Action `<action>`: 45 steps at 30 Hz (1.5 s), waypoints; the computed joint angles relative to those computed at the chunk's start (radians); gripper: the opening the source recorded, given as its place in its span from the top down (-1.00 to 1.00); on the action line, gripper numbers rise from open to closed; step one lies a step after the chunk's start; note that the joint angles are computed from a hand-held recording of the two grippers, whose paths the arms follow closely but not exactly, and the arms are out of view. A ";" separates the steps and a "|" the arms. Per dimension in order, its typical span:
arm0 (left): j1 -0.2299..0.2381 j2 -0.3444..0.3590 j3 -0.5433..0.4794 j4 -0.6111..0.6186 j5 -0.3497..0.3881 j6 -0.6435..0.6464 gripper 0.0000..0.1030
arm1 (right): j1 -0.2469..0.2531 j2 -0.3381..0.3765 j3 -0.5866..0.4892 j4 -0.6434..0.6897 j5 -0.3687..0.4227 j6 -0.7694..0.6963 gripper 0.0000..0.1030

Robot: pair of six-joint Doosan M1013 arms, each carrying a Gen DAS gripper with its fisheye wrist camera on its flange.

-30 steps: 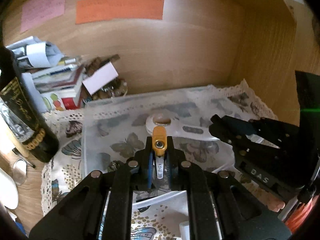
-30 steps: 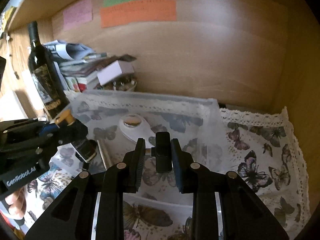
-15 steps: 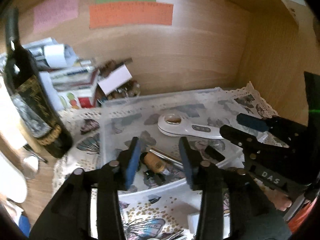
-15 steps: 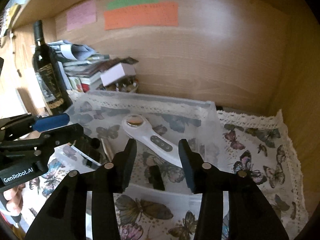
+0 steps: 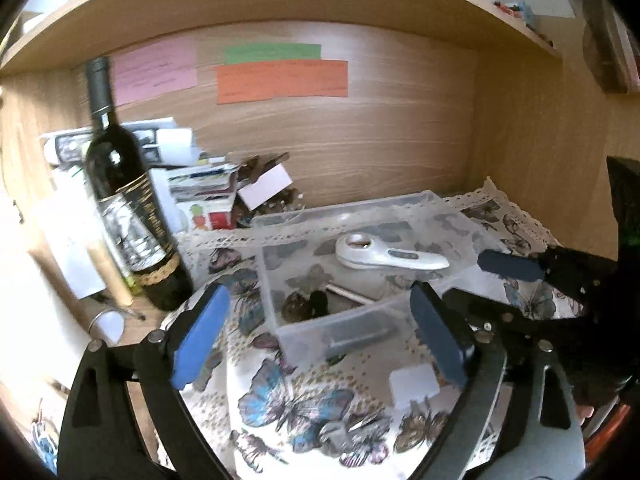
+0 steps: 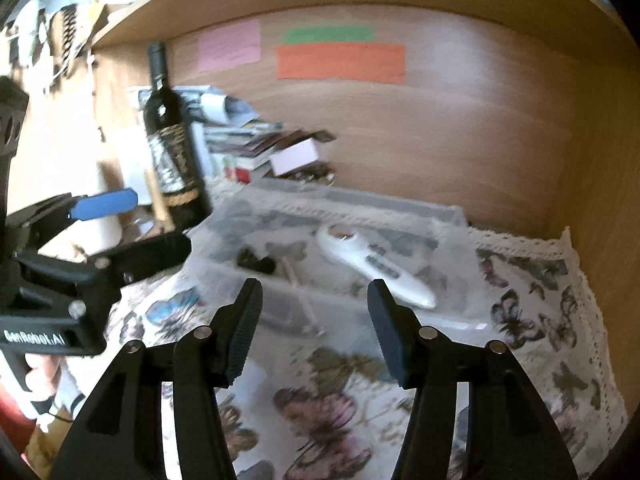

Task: Organize rigid objects
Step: 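Carry both items into the clear box and open both tools, then grasp the white plug charger with the right tool while the left grasps the keys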

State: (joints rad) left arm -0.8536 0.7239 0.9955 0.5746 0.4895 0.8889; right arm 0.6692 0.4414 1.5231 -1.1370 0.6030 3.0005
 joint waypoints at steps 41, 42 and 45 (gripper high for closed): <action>-0.039 0.058 0.002 -0.192 0.214 0.086 -0.18 | 0.024 -0.027 0.096 -0.011 0.011 0.079 0.18; -0.040 0.054 0.010 -0.186 0.205 0.082 -0.18 | 0.025 -0.028 0.098 -0.013 0.008 0.082 0.18; -0.041 0.039 0.036 -0.182 0.181 0.087 -0.18 | 0.026 -0.029 0.100 -0.017 0.005 0.088 0.18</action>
